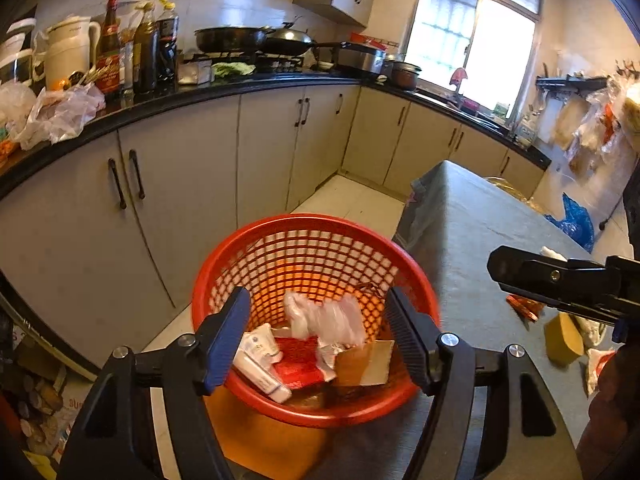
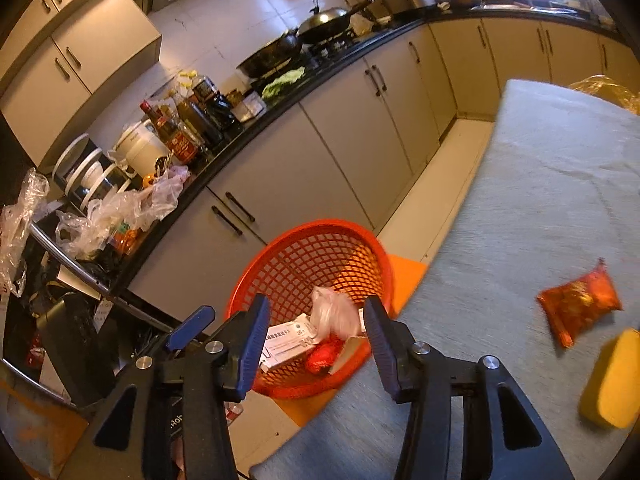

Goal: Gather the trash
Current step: 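Open both tools to drop the box and bag into the wastebasket, then grasp the white red-labelled wrapper with the right tool while the left tool grasps the tan container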

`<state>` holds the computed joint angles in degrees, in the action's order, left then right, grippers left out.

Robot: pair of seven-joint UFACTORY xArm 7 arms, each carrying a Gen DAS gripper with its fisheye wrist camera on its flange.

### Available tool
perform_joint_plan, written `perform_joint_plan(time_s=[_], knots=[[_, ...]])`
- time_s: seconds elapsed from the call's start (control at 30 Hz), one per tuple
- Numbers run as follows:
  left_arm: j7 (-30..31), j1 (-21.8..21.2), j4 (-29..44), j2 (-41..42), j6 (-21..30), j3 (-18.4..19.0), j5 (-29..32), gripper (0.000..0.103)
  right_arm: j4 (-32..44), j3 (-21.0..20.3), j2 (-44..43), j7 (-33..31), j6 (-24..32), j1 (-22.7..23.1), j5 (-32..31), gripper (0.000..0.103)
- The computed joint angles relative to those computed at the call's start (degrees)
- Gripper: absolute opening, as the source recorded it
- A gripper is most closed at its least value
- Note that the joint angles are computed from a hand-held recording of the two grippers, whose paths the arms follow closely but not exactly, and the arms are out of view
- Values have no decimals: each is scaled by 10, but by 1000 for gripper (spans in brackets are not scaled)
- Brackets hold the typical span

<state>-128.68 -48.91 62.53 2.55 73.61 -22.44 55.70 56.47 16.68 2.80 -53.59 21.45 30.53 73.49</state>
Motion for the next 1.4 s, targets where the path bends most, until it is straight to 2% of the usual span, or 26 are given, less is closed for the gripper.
perform_joint_plan(time_s=[0.17,0.5,0.73,0.8,0.87,0.97,1.03,1.13,1.3,1.4], knots=[[29,-18,59,49,4,5,24,71,-54,-19,-59,-37,7,-9,43,56],[117,-80,201,162,-26,60,45,72,-188,-89,-197,-105,17,-34,97,57],[205,-122,317,244,-51,103,35,73,-269,-158,-272,-131,13,-108,104,57],[236,-133,357,272,-58,114,27,73,-277,-180,-273,-136,10,-134,103,59],[271,-143,406,305,-62,126,18,74,-277,-200,-261,-135,9,-163,102,68],[324,-159,475,352,-64,141,1,78,-264,-223,-229,-131,37,-197,93,69],[350,-170,514,378,-63,152,-11,78,-250,-238,-204,-129,82,-221,86,69],[379,-182,549,402,-64,167,-33,78,-236,-237,-174,-126,125,-248,81,69],[393,-199,557,409,-72,198,-64,78,-233,-221,-161,-128,192,-270,61,71],[386,-206,539,398,-80,214,-75,78,-251,-223,-185,-130,264,-280,4,71]])
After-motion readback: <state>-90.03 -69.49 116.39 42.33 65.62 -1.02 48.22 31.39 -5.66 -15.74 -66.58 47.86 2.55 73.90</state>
